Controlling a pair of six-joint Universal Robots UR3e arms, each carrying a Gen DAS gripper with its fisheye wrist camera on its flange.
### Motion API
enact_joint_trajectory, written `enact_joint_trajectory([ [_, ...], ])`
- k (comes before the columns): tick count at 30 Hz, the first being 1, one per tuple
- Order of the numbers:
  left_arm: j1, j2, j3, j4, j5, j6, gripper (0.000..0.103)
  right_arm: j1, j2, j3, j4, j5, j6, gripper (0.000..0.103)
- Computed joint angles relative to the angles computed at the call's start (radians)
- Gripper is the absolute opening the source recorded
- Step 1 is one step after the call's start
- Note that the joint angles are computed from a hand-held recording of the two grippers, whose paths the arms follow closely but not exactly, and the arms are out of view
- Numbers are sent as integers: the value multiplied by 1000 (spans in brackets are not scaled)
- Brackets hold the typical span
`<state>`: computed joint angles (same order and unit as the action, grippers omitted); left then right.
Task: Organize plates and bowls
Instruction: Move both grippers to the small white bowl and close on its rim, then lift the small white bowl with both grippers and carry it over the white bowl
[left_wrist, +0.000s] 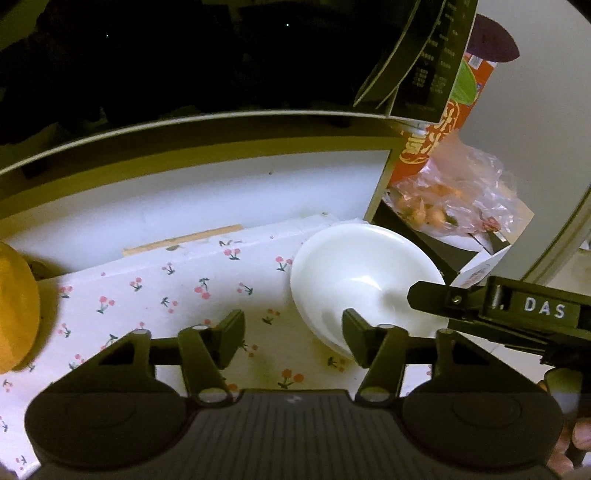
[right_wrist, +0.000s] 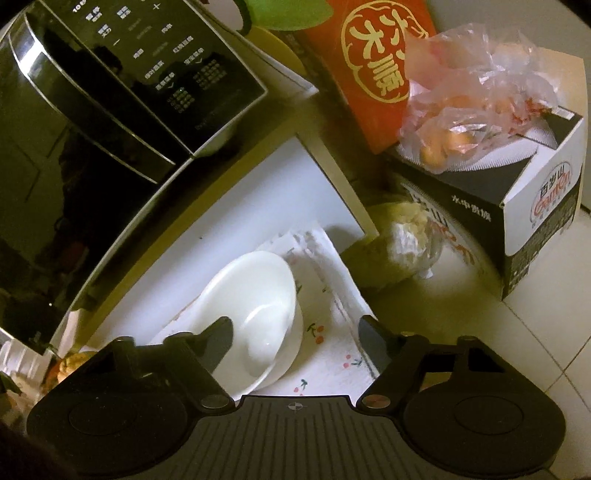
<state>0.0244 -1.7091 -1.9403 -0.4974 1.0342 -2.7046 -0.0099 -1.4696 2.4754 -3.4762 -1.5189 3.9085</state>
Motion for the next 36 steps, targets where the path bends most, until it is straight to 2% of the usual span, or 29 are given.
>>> enact_joint_trajectory([
  [2,1,-1,-1,-3,-5,1,44,0,11,3,-13,-3,0,58],
  [4,4,0,1,-17,-16,7,32,4,18,-1,-12,-8,-3,40],
  [5,7,1,2,-26,-25,10,29,8,24,-4,-14,-11,-7,36],
  [7,13,7,3,-49,-44,19,18,12,38,-4,-36,-9,-20,22],
  [10,5,18,-2,-43,-31,23,15,23,47,-9,-60,-3,-39,12],
  [13,8,31,-15,-30,-29,25,13,45,37,-30,-23,-28,-43,11],
  [23,94,187,-49,-167,-70,90,13,87,-83,-59,100,-37,-26,10],
  [29,190,335,-71,-324,-118,158,13,193,-145,-156,264,-110,6,10],
  [36,334,472,-42,-595,-185,287,14,328,-164,-286,404,-208,66,11],
])
